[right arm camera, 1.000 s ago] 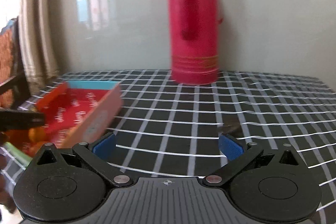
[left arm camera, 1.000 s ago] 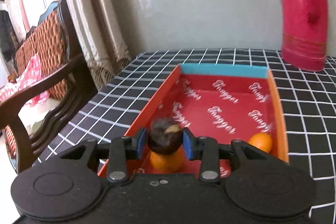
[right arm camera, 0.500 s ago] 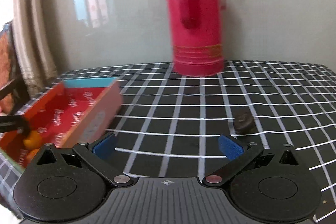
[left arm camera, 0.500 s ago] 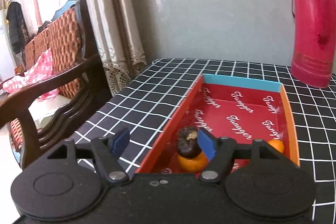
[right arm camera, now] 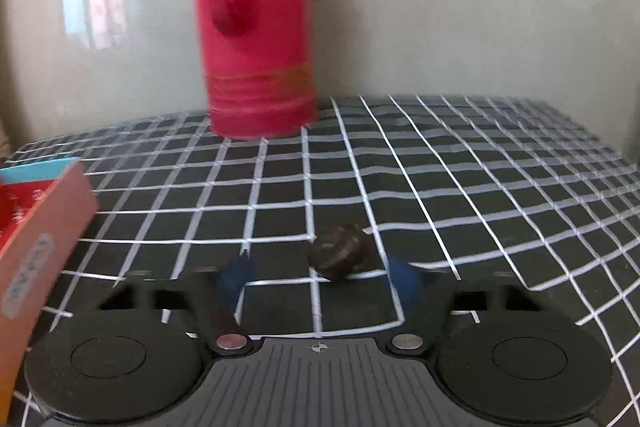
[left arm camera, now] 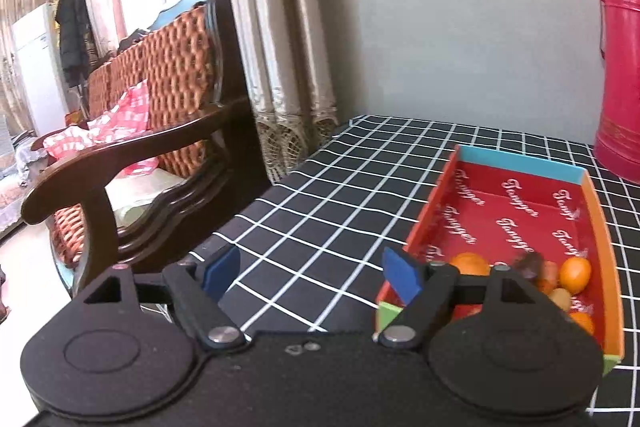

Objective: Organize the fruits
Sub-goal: 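Close the right tool on the last dark brown fruit, then carry the dark brown fruit with the right tool into the box and open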

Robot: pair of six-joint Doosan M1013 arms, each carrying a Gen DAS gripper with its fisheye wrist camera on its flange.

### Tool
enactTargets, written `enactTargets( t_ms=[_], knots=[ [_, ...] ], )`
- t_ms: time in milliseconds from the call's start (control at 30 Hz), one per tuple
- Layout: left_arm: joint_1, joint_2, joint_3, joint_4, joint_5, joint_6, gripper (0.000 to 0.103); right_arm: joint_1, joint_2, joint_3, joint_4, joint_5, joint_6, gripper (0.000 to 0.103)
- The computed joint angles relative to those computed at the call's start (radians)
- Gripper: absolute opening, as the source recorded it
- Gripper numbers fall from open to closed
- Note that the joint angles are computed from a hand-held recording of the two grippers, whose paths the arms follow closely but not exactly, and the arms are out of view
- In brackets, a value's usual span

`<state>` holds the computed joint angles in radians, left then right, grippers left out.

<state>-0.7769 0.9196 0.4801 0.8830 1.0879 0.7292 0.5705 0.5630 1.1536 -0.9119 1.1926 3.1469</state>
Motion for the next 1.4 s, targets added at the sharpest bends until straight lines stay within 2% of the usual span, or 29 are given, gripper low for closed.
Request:
enactTargets(
  t_ms=[167,200,233,367,500,600,767,833,900,1067,1267,1300,1333,1400],
  knots=[
    [0.009,0.002,-0.009,-0.021,0.008,-0.009,0.071,-0.028,-0.012,0.016,0.045,-0.036,0.041,0.060],
    [0.008,0.000,-0.006,-0.021,0.009,-0.011,0.071,-0.030,-0.010,0.014,0.048,-0.035,0.032,0.051],
    [0.008,-0.003,0.001,-0.017,0.006,-0.016,0.071,-0.028,-0.004,0.004,0.043,-0.016,0.019,0.036],
    [0.008,-0.013,0.021,0.003,0.000,-0.035,0.072,-0.024,-0.001,0.006,0.032,-0.024,0.022,0.036],
    [0.011,-0.019,0.032,0.015,0.009,-0.055,0.072,-0.008,-0.003,0.005,0.001,-0.078,0.022,0.036],
    [0.014,-0.017,0.025,0.009,0.029,-0.061,0.073,0.013,-0.007,0.009,-0.056,-0.164,0.017,0.036],
    [0.017,-0.017,0.027,0.020,0.050,-0.058,0.073,0.029,-0.009,0.015,-0.167,-0.394,0.022,0.036],
    [0.016,-0.017,0.030,0.031,0.056,-0.057,0.074,0.033,-0.002,0.002,-0.183,-0.462,0.001,0.036],
    [0.016,-0.020,0.038,0.042,0.058,-0.057,0.075,0.032,0.014,-0.026,-0.143,-0.524,-0.071,0.036],
    [0.019,-0.018,0.038,0.044,0.069,-0.051,0.075,0.035,0.053,-0.086,-0.035,-0.607,-0.232,0.036],
    [0.018,-0.012,0.030,0.046,0.074,-0.038,0.077,0.040,0.094,-0.152,0.091,-0.623,-0.397,0.037],
    [0.018,-0.012,0.029,0.046,0.073,-0.038,0.077,0.041,0.098,-0.158,0.111,-0.619,-0.419,0.045],
    [0.018,-0.012,0.030,0.045,0.070,-0.040,0.078,0.041,0.106,-0.170,0.120,-0.608,-0.428,0.071],
    [0.019,-0.009,0.022,0.029,0.067,-0.032,0.078,0.046,0.103,-0.161,0.066,-0.608,-0.374,0.098]
  ],
)
